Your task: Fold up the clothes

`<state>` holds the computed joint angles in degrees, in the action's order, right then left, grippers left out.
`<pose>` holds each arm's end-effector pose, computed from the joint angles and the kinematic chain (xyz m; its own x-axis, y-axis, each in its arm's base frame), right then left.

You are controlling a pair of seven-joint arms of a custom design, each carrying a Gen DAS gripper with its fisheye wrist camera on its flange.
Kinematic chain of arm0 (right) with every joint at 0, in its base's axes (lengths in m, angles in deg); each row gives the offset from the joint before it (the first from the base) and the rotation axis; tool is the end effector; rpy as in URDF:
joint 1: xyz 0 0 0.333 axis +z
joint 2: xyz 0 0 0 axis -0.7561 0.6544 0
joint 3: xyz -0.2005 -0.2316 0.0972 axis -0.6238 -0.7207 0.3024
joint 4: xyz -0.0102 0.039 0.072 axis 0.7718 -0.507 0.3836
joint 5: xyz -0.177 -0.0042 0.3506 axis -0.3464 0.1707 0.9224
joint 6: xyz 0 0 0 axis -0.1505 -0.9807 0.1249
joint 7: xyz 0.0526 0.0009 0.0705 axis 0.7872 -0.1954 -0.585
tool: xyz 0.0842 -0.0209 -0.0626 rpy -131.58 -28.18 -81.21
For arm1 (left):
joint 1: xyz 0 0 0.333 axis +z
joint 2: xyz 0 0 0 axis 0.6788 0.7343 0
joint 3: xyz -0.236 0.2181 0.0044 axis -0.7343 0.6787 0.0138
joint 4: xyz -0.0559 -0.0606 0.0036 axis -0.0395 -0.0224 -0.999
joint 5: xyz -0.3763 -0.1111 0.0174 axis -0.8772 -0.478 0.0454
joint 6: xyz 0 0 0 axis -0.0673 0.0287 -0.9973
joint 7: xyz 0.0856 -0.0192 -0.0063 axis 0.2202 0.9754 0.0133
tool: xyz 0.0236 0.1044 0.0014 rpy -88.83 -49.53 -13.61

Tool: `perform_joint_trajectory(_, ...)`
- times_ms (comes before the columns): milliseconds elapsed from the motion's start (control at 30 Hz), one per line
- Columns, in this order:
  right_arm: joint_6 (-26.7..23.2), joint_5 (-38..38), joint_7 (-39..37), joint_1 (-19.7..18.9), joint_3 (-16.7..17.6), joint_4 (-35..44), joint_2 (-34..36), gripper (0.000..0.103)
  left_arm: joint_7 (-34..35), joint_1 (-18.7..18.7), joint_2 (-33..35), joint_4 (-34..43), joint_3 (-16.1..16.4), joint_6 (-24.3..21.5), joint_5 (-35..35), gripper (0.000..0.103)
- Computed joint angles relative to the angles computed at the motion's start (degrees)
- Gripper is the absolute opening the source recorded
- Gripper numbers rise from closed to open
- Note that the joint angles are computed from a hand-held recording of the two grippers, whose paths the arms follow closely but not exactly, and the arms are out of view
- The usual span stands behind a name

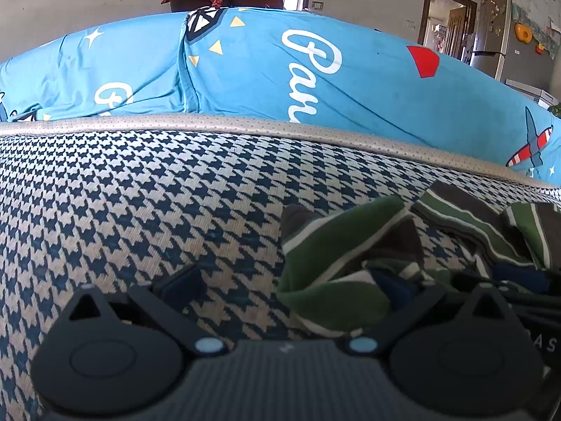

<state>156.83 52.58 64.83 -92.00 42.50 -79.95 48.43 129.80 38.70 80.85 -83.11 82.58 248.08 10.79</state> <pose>0.4258 0.2287 0.4186 0.1148 -0.9934 -0.0023 -0.5931 -0.0667 -0.8023 0.4473 -0.0866 0.3957 -0.1173 -0.9872 0.1079 -0.6107 -0.0140 -0.7917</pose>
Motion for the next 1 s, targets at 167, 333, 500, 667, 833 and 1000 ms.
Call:
perform_joint_trajectory(167, 0.0, 0.1, 0.0, 0.2, -0.1, -0.1, 0.0, 0.048, -1.3, -0.5, 0.3, 0.3, 1.1, 0.1, 1.5, 0.103)
perform_joint_trajectory(333, -0.2, 0.1, 0.1, 0.2, -0.1, 0.0, 0.1, 0.048, -1.6, -0.1, 0.4, 0.3, 0.8, 0.4, 1.7, 0.103)
perform_joint_trajectory(500, -0.5, -0.2, 0.1, 0.8, -0.8, 0.1, 0.4, 0.048, -1.4, 0.3, 0.3, 0.2, 0.2, 0.3, 1.3, 0.103)
perform_joint_trajectory(667, -1.1, -0.7, -0.4, 3.9, -4.1, 0.0, 1.8, 0.048, -2.0, 0.0, 0.4, 0.3, 0.8, 0.2, 2.0, 0.103)
perform_joint_trajectory(833, -1.4, -0.8, -1.0, 6.9, -7.3, -0.2, 3.3, 0.048, -2.6, -0.1, 0.4, 0.4, 1.1, 0.3, 2.8, 0.103)
perform_joint_trajectory(1000, -2.0, -1.2, -0.4, 7.1, -7.4, 0.0, 3.0, 0.048, -2.7, 0.1, 0.4, 0.4, 0.9, 0.3, 2.8, 0.103)
